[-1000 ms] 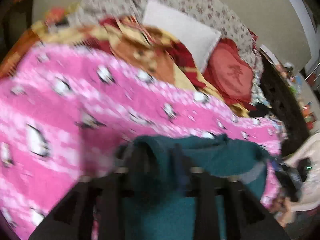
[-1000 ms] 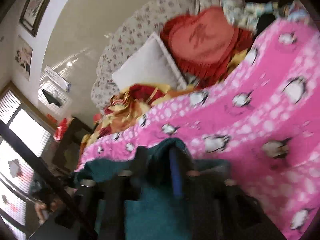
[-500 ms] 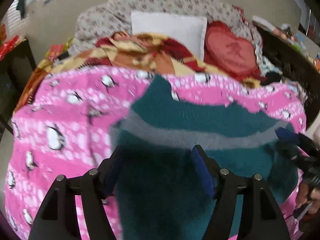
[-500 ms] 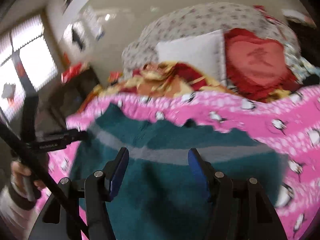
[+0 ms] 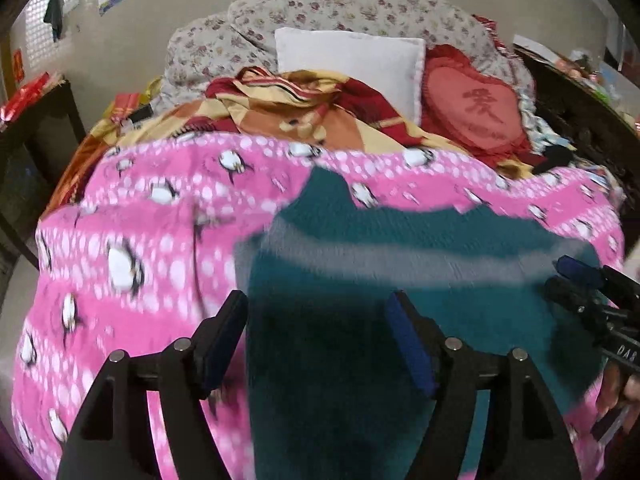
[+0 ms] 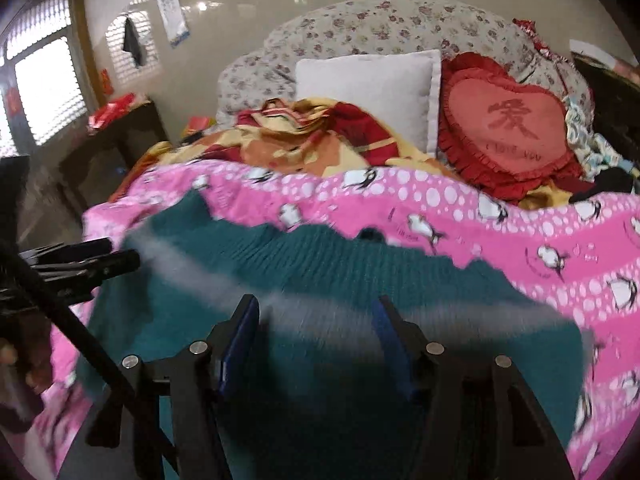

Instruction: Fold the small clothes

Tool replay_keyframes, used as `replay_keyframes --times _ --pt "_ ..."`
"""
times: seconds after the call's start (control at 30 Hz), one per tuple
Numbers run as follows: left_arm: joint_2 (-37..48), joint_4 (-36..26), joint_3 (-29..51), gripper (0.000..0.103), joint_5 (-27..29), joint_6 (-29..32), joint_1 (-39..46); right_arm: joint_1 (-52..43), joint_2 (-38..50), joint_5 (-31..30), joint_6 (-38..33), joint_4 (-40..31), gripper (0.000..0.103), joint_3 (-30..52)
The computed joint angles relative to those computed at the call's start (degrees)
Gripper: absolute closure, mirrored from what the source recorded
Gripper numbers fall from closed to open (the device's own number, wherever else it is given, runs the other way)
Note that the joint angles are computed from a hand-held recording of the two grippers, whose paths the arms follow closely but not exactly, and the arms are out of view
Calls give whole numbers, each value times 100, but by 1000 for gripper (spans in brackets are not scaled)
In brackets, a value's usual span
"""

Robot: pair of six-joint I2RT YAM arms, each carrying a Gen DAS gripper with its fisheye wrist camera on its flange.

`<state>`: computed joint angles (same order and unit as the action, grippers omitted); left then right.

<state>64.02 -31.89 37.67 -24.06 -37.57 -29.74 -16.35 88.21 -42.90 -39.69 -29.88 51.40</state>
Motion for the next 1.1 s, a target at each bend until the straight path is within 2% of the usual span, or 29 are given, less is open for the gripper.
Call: replay_keyframes --times 0.1,0.2,0.27,0.3,0.37,0.4,0.43,0.5,0.6,0.73,0.8,0.9,0.97,1.1 --pt "-580 -460 -313 29 -122 -559 -664 -608 -281 -339 -1051 -984 38 -59" --pt "-914 -782 -721 26 -291 -1429 -1433 -1194 -468 -420 -2115 -1745 38 -275" --pt "-904 -786 -1006 26 -253 -1839 -1771 -1461 -605 -145 -2664 -1805 38 -564" --pt "-802 -778 -1107 26 -287 -1976 -1863 -1594 -747 82 -2879 -1553 38 -826" --pt "-513 -608 -1381 24 -249 -2180 -1807 -1728 -861 524 -2843 -743 38 -1242" --pt "-637 -395 -1569 19 -89 -2072 -1620 -1781 -787 850 -2711 -141 38 -1451" --pt "-834 -184 -1766 17 54 -1985 -1443 -1858 -592 944 -2737 51 38 -1443" --pt "-1206 -214 -1899 16 201 -1976 -1253 -2162 -139 802 -3006 -177 39 -1133" --pt "-1263 -817 -1628 16 -177 -2518 -1771 -2544 -169 785 -3092 -562 39 -868" --pt "-1379 -1345 -1467 16 -676 -3119 -2462 -3078 45 417 -3649 -1392 38 -487" --pt "-1189 -1399 -1453 16 -818 -3278 -2581 -3094 -13 566 -3638 -1036 38 -727" --pt "-932 -1066 -1577 16 -650 -3240 -2384 -2858 169 1151 -3072 -31 33 -1092" --pt "-900 -1029 -1620 16 -696 -3379 -2411 -2938 352 1080 -3039 -373 33 -884" --pt "-652 -1235 -1427 16 -873 -3614 -2616 -3111 -154 791 -3314 -936 33 -857"
